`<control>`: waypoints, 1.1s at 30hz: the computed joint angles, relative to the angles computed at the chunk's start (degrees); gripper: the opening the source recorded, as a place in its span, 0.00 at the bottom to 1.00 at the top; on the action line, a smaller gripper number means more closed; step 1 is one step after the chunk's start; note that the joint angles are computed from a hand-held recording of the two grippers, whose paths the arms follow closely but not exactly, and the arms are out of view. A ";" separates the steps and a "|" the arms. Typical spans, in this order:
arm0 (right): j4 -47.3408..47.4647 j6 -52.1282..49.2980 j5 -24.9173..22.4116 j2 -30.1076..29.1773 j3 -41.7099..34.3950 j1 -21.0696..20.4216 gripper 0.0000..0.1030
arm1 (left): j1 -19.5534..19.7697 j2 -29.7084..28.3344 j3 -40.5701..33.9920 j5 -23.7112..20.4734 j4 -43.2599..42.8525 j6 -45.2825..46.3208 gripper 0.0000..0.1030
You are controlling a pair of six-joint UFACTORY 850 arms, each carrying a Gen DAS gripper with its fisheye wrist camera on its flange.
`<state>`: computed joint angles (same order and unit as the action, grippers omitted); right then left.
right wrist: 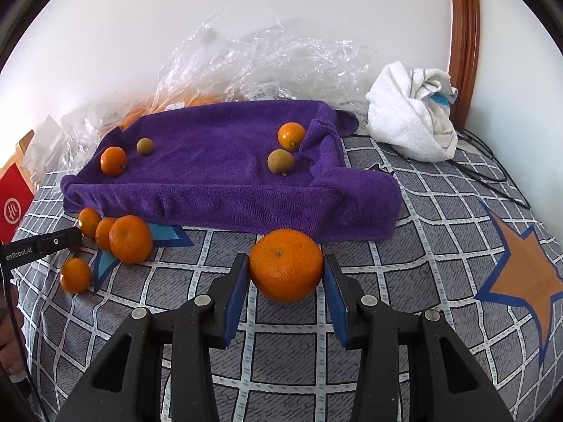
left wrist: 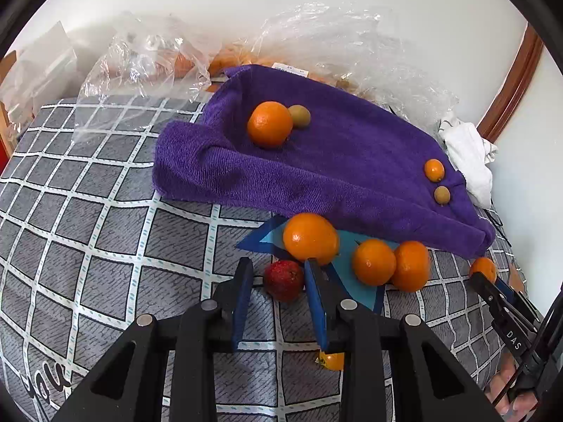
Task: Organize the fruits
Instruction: 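Grasp the red strawberry with the left tool while the right tool grasps a large orange, then lift and carry the strawberry and orange toward the purple towel with both tools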
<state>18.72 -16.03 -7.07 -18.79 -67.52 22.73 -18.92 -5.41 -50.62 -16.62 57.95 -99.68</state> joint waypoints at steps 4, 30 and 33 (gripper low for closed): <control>3.87 -3.77 -0.25 -0.06 0.01 -0.12 0.41 | -0.69 -0.53 -0.20 -1.35 4.49 -4.72 0.29; -9.59 7.45 -3.92 -1.88 -2.00 0.53 0.41 | -1.60 1.26 2.61 -3.83 14.13 -14.52 0.30; -12.43 10.00 -3.67 -1.82 -1.89 0.73 0.41 | -0.80 2.35 4.19 -1.56 19.69 -21.76 0.25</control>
